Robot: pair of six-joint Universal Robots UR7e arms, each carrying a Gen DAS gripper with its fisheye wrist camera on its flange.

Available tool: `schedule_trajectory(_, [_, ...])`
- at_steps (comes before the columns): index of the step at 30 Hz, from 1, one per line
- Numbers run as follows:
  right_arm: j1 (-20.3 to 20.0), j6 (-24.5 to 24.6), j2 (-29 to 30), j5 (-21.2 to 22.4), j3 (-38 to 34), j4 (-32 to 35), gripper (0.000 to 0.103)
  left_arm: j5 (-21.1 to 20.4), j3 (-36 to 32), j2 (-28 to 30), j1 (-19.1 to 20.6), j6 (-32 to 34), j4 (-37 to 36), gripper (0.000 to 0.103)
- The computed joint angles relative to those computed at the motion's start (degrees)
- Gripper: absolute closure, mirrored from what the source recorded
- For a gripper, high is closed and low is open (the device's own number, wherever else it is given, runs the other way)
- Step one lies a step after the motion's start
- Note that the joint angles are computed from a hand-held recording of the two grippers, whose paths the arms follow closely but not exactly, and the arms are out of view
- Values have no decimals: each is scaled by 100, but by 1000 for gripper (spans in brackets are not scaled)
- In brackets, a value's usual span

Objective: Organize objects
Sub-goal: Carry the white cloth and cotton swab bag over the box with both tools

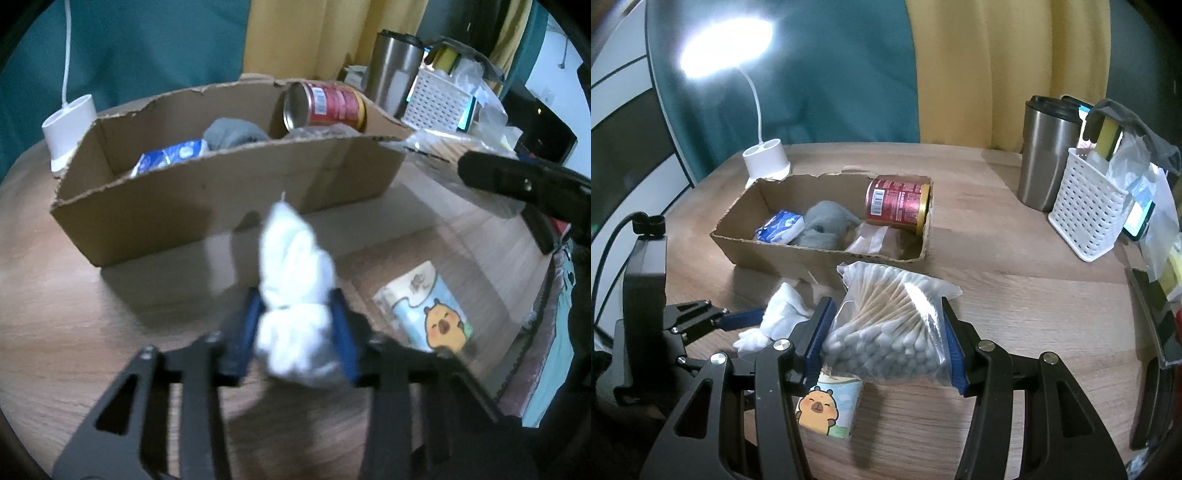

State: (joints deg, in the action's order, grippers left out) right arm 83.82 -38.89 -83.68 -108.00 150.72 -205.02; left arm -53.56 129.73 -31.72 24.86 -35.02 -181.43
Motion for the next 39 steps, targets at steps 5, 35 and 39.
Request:
schedule_trajectory(5, [45,4,13,-15,-18,-13,46,197,164,-212,-53,-91,-39,70])
schedule_trajectory(35, [968,78,607,-374,-672,112,46,1158,537,-1224,-85,15,-86,70])
schedule_trajectory(39, [1008,83,688,-393,-782,158,46,1221,481,-1224,-3,83,-125,70])
